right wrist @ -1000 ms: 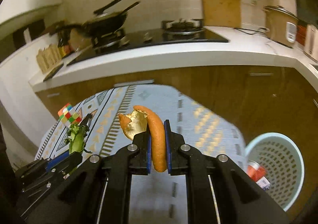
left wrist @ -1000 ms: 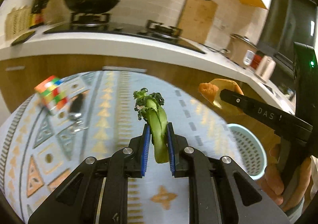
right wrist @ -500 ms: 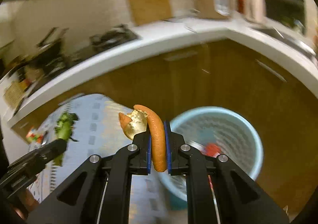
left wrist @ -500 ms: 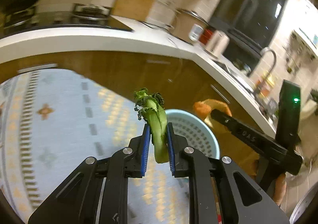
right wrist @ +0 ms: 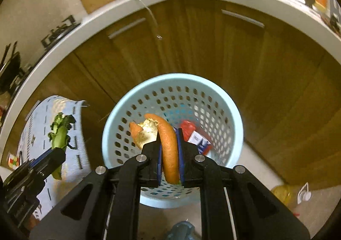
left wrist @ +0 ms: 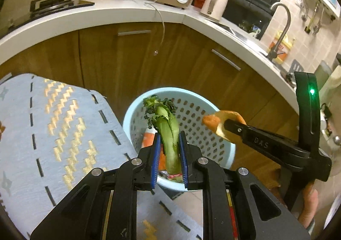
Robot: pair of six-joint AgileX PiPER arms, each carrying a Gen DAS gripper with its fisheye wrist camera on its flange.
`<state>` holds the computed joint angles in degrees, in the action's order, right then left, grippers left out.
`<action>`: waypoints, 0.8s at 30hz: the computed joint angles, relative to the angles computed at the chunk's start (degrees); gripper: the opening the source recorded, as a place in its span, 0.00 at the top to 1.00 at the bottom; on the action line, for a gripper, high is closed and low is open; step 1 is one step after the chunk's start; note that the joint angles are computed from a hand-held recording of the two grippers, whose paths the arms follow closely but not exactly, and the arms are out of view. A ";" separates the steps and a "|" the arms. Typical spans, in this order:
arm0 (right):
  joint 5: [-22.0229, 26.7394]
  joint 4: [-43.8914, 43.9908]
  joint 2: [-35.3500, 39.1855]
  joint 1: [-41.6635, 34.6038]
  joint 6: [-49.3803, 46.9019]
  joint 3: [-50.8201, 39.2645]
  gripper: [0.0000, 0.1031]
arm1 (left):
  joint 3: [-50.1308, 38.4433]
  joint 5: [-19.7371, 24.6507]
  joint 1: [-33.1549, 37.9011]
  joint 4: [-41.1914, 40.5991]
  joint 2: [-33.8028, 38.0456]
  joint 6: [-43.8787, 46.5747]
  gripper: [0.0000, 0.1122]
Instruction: Collect trash
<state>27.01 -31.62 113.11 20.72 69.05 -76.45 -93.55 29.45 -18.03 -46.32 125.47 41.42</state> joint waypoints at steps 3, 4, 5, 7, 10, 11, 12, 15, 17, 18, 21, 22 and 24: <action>-1.10 3.33 0.67 -1.29 -2.58 0.46 0.88 | -2.45 1.39 -0.17 1.55 1.39 -2.06 0.86; -0.89 4.14 1.02 -1.50 -3.10 0.40 0.86 | -3.02 1.47 -0.28 2.58 1.74 -3.07 0.86; -1.05 5.20 1.23 -1.73 -3.90 0.35 0.83 | -2.85 1.32 -0.30 2.99 1.68 -3.22 0.85; -1.91 7.13 1.31 -2.15 -5.59 0.75 0.78 | -3.61 2.06 -0.38 4.01 2.12 -3.65 0.76; -1.69 6.49 1.23 -1.86 -4.95 0.63 0.61 | -2.65 1.26 -0.11 3.53 1.63 -3.13 0.45; -1.65 5.76 1.14 -1.70 -4.28 0.59 0.57 | -1.28 0.51 0.43 1.57 0.95 -1.17 0.44; -1.47 4.65 1.02 -1.49 -3.26 0.50 0.55 | -1.15 0.62 0.67 1.25 0.78 -0.95 0.44; -1.94 2.17 0.07 -0.63 -0.72 0.97 0.54 | 0.86 0.66 2.38 -2.57 -0.53 2.54 0.44; -2.50 -1.16 -1.07 0.23 2.80 1.84 0.54 | 3.29 -0.06 3.52 -6.02 -1.98 5.73 0.42; -2.23 -4.23 -1.74 1.11 5.72 2.17 0.54 | 4.71 -0.80 3.89 -7.59 -2.85 7.30 0.41; -0.58 -10.74 -3.03 3.92 11.24 1.99 0.54 | 10.55 -3.14 5.53 -15.06 -6.30 15.20 0.39; 0.05 -12.41 -3.36 4.90 12.58 1.76 0.54 | 12.96 -3.93 6.20 -17.65 -7.89 17.79 0.39; 1.95 -17.22 -4.24 7.66 16.36 1.29 0.54 | 17.24 -4.70 7.40 -23.57 -10.94 23.40 0.34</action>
